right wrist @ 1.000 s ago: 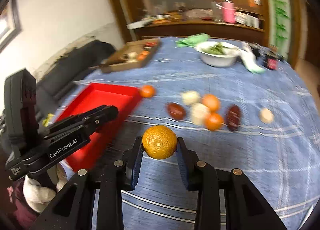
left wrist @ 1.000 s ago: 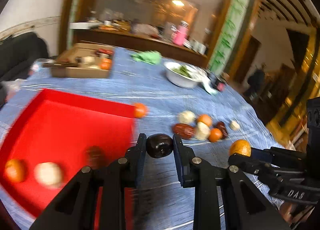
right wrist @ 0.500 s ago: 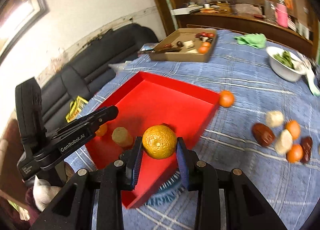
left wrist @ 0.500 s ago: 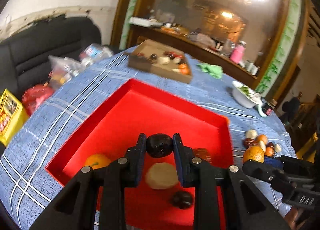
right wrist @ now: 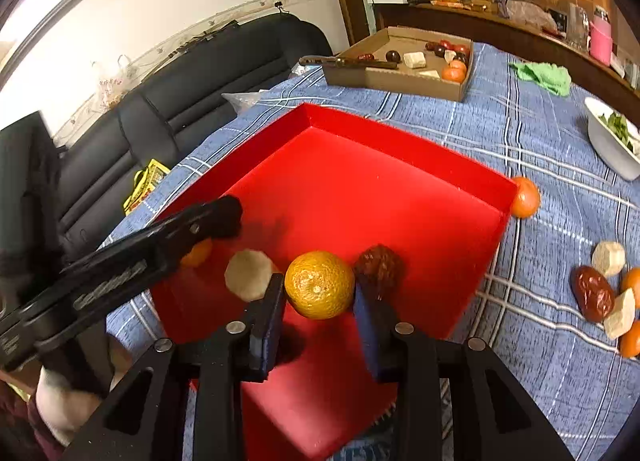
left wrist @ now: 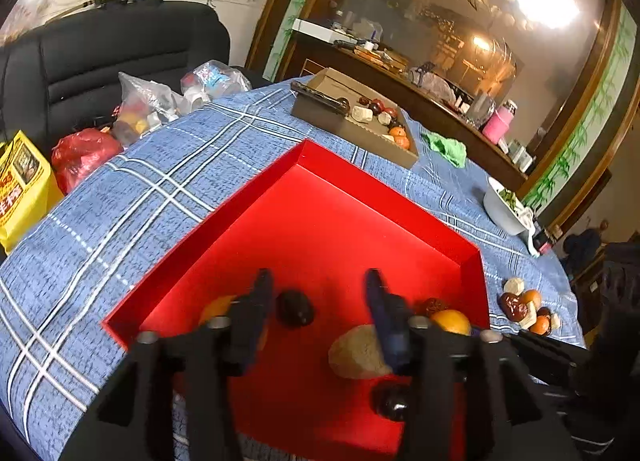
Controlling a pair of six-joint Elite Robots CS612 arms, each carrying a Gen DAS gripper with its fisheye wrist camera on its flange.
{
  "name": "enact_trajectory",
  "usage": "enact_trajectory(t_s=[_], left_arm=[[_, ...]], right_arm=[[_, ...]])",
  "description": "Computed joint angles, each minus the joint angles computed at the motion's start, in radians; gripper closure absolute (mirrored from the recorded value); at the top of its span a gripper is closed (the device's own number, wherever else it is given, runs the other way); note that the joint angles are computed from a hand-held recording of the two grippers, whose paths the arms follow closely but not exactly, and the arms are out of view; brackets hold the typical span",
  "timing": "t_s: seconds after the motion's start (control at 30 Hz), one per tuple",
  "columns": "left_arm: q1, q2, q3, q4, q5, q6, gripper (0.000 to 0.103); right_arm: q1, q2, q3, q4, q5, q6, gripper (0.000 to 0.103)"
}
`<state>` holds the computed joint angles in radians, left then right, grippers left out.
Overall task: Organize fruits
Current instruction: 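Place the plum and the orange into the red tray and open both grippers, then grasp a red date with the left gripper while the right gripper grasps another red date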
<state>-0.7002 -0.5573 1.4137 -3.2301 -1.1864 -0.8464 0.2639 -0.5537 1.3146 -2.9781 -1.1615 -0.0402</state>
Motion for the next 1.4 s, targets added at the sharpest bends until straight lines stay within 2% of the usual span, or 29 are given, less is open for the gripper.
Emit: enact_trajectory(t_s=[0.1, 0.17, 0.47, 0.53, 0.77, 1.0, 1.23, 1.4], left_arm=[[-0.001, -0.01, 0.015, -0.013, -0.002, -0.003, 0.048], [-0.003, -0.018, 0.028, -0.026, 0.003, -0.009, 0.042], [-0.019, -0.045, 0.071, -0.071, 0.031, -0.004, 0.036], [-0.024, -0.05, 0.079, -0.077, 0.037, -0.008, 0.033], [-0.048, -0.057, 0.075, -0.095, 0.023, 0.031, 0.028], [-0.071, -0.042, 0.018, -0.034, -0.023, 0.095, 0.026], [-0.1, -0.027, -0.041, 0.033, -0.047, 0.179, 0.026], [-0.105, -0.014, -0.077, 0.08, -0.067, 0.196, 0.026]], right_arm=[[0.002, -0.002, 0.005, -0.03, -0.003, 0.004, 0.047], [0.004, -0.008, 0.014, -0.051, -0.021, 0.006, 0.047], [-0.025, -0.06, 0.129, -0.161, -0.047, 0.087, 0.043], [-0.037, -0.077, 0.17, -0.198, -0.068, 0.109, 0.04], [-0.099, -0.129, 0.315, -0.306, -0.133, 0.209, 0.04], [-0.161, -0.15, 0.41, -0.398, -0.148, 0.323, 0.037], [-0.19, -0.146, 0.436, -0.447, -0.129, 0.354, 0.037], [-0.209, -0.14, 0.432, -0.439, -0.115, 0.362, 0.037]])
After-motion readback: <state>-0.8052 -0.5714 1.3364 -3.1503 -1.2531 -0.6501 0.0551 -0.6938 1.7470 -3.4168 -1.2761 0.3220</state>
